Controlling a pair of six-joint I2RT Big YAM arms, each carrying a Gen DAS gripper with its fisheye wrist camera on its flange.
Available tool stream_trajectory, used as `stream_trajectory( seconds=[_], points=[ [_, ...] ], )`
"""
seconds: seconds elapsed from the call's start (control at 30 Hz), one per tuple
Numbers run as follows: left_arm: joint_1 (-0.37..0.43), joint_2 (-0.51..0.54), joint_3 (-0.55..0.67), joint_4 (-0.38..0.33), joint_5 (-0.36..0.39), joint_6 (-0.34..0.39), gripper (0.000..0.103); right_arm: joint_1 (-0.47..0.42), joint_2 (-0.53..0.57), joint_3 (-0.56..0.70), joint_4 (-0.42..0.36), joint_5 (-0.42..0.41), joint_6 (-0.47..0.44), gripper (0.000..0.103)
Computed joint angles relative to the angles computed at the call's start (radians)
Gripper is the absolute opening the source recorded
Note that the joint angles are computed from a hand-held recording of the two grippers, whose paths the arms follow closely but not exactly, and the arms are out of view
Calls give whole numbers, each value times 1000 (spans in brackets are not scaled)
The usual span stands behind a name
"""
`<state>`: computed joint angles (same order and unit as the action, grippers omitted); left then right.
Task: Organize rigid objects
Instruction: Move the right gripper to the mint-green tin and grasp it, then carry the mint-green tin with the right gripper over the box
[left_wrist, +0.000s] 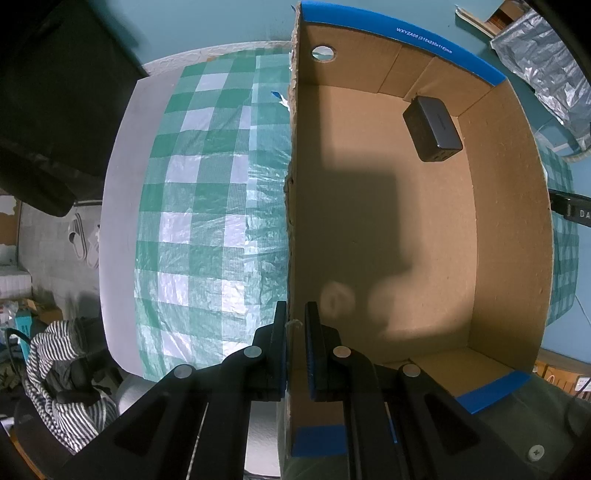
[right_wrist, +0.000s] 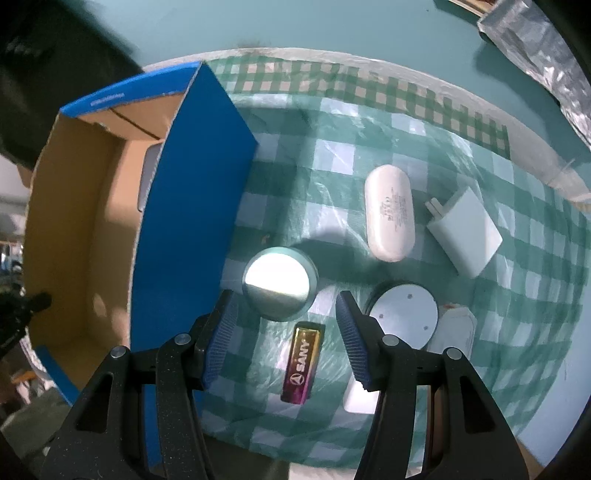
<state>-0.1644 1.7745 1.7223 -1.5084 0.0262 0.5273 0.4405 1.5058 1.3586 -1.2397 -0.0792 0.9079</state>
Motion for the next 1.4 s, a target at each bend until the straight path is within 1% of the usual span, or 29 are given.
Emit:
stream_trajectory(
  seconds=[0.1,0.37,0.4,0.67,0.73,0.8,0.9,1.1,1.4],
  points=[
    [-1,0,0,0,-1,-1,8,-3,13,-1,0,-14,-24,56],
    [-1,1,2,-1,-1,-1,8,-1,49,5,2,-3,-83,55],
    [-1,1,2,-2,-1,-1,8,2,57,11,-4,14,-86,56],
    [-1,0,0,-2,-1,-2,8,11,94,25,-1,30,-139,55],
    [-1,0,0,-2,-1,-1,8,13,99,26,-1,34,-141,54],
    [-1,0,0,-2,-1,-1,8,12,105,27,-7,34,-147,48],
    [-1,0,0,-2,-1,-1,8,13,105,24,-5,41,-148,45],
    [-4,5,4,-5,-3,-3,8,11,87,7,17,42,-131,44],
    [-6,6,5,-6,-4,-5,8,11,69,15,13,58,-127,44]
  ],
)
